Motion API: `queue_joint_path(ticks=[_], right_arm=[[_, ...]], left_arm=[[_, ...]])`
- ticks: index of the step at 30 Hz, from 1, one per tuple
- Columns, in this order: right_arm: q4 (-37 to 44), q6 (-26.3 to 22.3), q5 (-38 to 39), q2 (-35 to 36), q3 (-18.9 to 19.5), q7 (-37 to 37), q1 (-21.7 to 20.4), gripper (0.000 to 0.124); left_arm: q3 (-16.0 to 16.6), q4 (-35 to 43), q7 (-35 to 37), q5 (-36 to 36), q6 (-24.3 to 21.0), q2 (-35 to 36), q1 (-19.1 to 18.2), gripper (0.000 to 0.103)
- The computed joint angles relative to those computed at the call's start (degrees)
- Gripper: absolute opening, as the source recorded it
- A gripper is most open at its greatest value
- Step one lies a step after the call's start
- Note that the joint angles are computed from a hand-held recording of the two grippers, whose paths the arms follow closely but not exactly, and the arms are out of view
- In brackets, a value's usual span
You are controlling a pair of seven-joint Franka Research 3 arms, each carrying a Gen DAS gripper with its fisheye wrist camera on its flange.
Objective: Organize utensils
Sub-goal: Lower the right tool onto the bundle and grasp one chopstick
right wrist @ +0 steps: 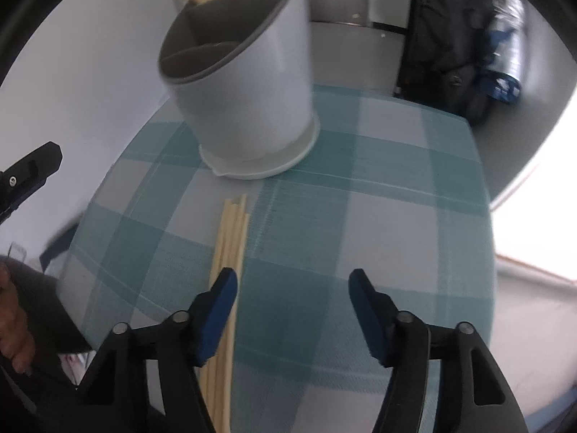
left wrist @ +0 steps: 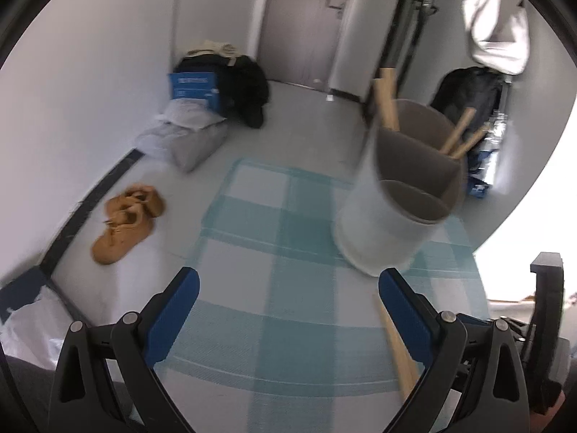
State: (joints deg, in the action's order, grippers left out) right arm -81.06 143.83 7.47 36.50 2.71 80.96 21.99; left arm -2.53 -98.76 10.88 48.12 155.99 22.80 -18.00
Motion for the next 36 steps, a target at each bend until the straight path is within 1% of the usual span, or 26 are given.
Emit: queue_joint_path(ticks=[1, 4, 5, 8, 9, 10, 11, 13, 16, 20, 25, 27, 28, 29, 31, 33, 36], right_arm=[[1.02, -0.63, -0.60, 0.79, -0.14, -0.15, 0.40, 0.062], [2.76, -2.51, -1.65, 1.96, -0.40, -0.39, 1.02, 0.054], [3.11, -2.88, -1.82, 2.28, -0.37, -0.58, 1.14, 0.053], [2.01, -1.14, -2.56, 1.99, -0.53, -1.42, 1.57, 0.045], [2.21, -1.43, -3.04, 1.91, -0.87, -1.22, 1.86, 0.045], [2.43, -1.79, -3.21, 1.92, -1.00, -0.97, 1.97, 0.041], [2.67, -2.17, -3.34, 1.99, -1.06, -0.83, 2.00, 0.033], [3.81, -3.97, -4.05, 2.43, -1.51, -0.11, 2.30, 0.028], [3.30, -4.04, -4.20, 1.89, -1.34, 0.03, 2.17, 0.026], [4.13, -4.14, -5.99, 2.44, -1.66, -0.37, 3.11, 0.027], [9.52, -4.69, -7.31, 6.01, -1.59, -2.49, 3.82, 0.027], [13.12, -6.69, -5.58, 8.02, -0.35, -3.70, 3.00, 0.017], [14.23, -7.37, -4.64, 8.59, 0.05, -3.97, 2.68, 0.007], [15.33, -7.82, -3.85, 9.30, 0.23, -3.90, 2.50, 0.004], [16.13, -8.19, -1.54, 9.69, 0.93, -3.69, 1.57, 0.004], [15.17, -7.75, 1.08, 8.80, 1.70, -3.53, 0.27, 0.003], [12.14, -4.65, 6.00, 6.39, 3.38, -3.88, -2.26, 0.003]], left_arm=[[-0.24, -0.11, 0.57, -0.69, 0.00, -0.08, 0.39, 0.097], [-0.48, -0.55, 0.83, -2.42, 0.50, -0.23, 1.11, 0.097], [-0.56, -0.64, 1.06, -2.92, 0.61, -0.21, 1.28, 0.097], [-0.95, -0.77, 2.31, -5.14, 0.92, -0.03, 2.03, 0.097], [-0.95, -0.87, 2.59, -5.65, 1.21, -0.03, 2.21, 0.097], [-0.98, -1.05, 2.83, -6.23, 1.32, -0.07, 2.34, 0.097], [-1.04, -1.20, 3.08, -6.78, 1.44, -0.07, 2.44, 0.097], [-1.33, -1.44, 4.10, -8.30, 1.68, -0.15, 2.95, 0.097], [-1.61, -1.76, 5.10, -10.47, 2.17, -0.19, 3.46, 0.097], [-1.45, -1.70, 5.74, -12.07, 2.28, -0.08, 3.49, 0.097], [-1.77, -1.53, 7.41, -13.99, 1.21, 0.08, 3.83, 0.097], [-1.84, -1.74, 7.75, -14.82, 1.17, 0.09, 4.07, 0.097], [-1.92, -1.81, 8.07, -15.29, 0.85, 0.13, 4.20, 0.097], [-2.00, -1.77, 8.36, -15.68, 0.52, 0.22, 4.26, 0.097], [-2.49, -1.83, 9.53, -16.83, 0.29, 0.35, 4.66, 0.097], [-2.93, -1.61, 10.74, -17.85, -0.15, 0.72, 4.73, 0.097], [-4.05, -0.34, 13.95, -19.82, -1.61, 1.66, 4.92, 0.097]])
